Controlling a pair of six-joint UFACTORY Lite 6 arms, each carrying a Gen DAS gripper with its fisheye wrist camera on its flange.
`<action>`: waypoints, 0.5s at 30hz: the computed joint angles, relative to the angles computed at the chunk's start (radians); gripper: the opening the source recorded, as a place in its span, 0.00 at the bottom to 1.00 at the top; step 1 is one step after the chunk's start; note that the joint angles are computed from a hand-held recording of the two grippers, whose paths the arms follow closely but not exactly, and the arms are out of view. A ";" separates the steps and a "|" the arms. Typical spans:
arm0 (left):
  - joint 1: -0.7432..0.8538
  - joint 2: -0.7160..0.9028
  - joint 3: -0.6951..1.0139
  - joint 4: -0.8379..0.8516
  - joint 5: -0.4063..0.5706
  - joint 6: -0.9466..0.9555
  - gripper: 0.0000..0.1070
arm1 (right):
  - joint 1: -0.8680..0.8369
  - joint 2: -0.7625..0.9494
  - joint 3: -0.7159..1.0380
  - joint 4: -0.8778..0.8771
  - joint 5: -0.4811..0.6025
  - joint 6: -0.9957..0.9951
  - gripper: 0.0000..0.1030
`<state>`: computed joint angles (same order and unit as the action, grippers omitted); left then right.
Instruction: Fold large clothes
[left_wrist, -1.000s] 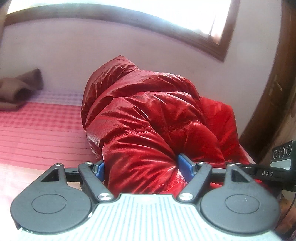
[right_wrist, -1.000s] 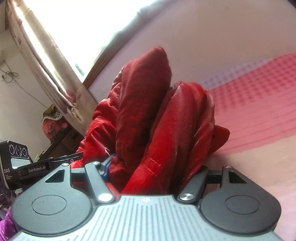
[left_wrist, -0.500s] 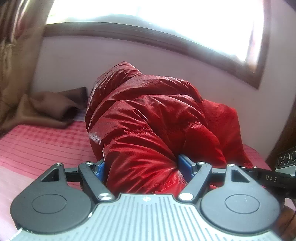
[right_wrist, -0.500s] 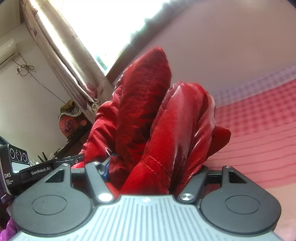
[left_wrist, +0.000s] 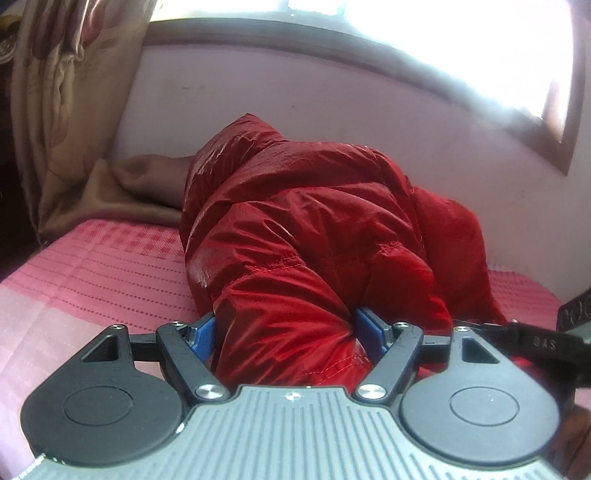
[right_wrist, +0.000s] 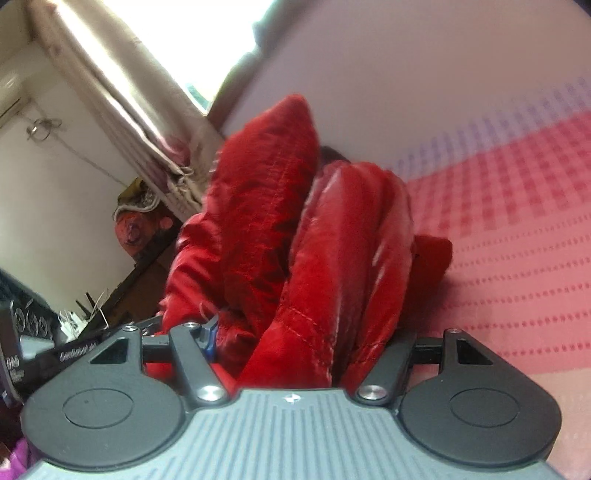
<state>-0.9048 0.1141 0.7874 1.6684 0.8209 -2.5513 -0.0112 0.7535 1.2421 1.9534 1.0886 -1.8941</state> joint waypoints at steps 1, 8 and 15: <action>-0.012 0.002 -0.003 0.001 0.014 -0.008 0.71 | -0.006 0.009 0.008 -0.012 -0.006 0.008 0.67; -0.094 0.039 0.042 -0.095 0.139 0.079 0.82 | -0.006 0.036 0.040 -0.042 -0.022 0.064 0.74; -0.157 0.121 0.150 -0.183 0.250 0.262 0.96 | -0.023 0.020 0.016 -0.039 -0.065 0.031 0.84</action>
